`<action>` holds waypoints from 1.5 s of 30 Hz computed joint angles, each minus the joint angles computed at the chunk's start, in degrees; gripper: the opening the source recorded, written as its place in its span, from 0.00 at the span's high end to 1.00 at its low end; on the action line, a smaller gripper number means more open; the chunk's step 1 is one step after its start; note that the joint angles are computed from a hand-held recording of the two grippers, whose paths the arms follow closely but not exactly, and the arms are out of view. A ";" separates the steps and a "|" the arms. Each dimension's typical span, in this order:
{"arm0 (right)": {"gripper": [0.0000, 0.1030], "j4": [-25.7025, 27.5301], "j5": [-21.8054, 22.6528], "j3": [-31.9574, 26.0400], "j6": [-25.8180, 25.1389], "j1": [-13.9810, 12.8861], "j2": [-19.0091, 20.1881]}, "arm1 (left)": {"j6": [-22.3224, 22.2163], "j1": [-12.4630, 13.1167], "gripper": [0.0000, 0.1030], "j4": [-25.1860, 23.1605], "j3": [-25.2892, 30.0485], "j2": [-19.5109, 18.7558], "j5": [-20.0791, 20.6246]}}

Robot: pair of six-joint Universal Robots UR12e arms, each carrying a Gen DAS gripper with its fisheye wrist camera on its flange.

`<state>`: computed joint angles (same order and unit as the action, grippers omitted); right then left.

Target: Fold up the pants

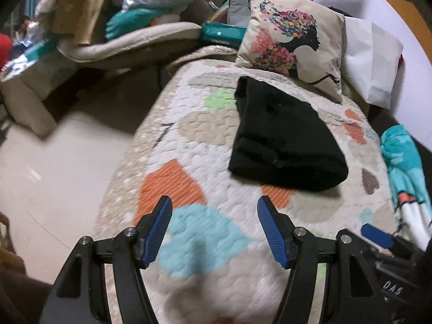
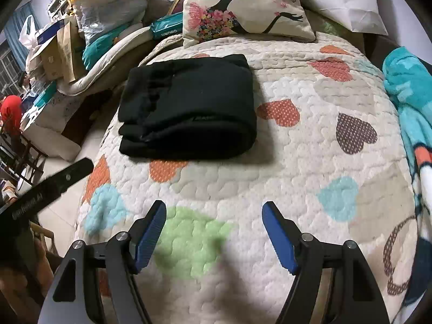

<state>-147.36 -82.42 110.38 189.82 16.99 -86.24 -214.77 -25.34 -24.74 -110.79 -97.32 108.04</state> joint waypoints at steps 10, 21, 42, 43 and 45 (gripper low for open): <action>0.22 -1.31 -1.22 1.71 0.29 1.27 -0.94 | -0.56 -2.87 0.29 1.80 -2.66 1.96 6.29; 0.21 -1.64 -3.04 2.05 -0.59 2.04 -0.62 | 1.62 -2.99 0.28 1.02 -2.44 1.13 5.78; 0.21 -3.28 -3.47 2.34 -0.21 1.98 0.10 | 5.59 -4.87 0.11 8.87 -2.18 1.12 13.25; 0.21 -3.87 -3.58 2.42 -0.38 2.07 0.08 | 5.34 -4.83 0.11 9.09 -2.25 1.21 13.24; 0.21 -4.79 -4.37 2.47 -1.04 2.45 0.08 | 5.66 -4.61 0.11 9.78 -2.36 1.43 12.49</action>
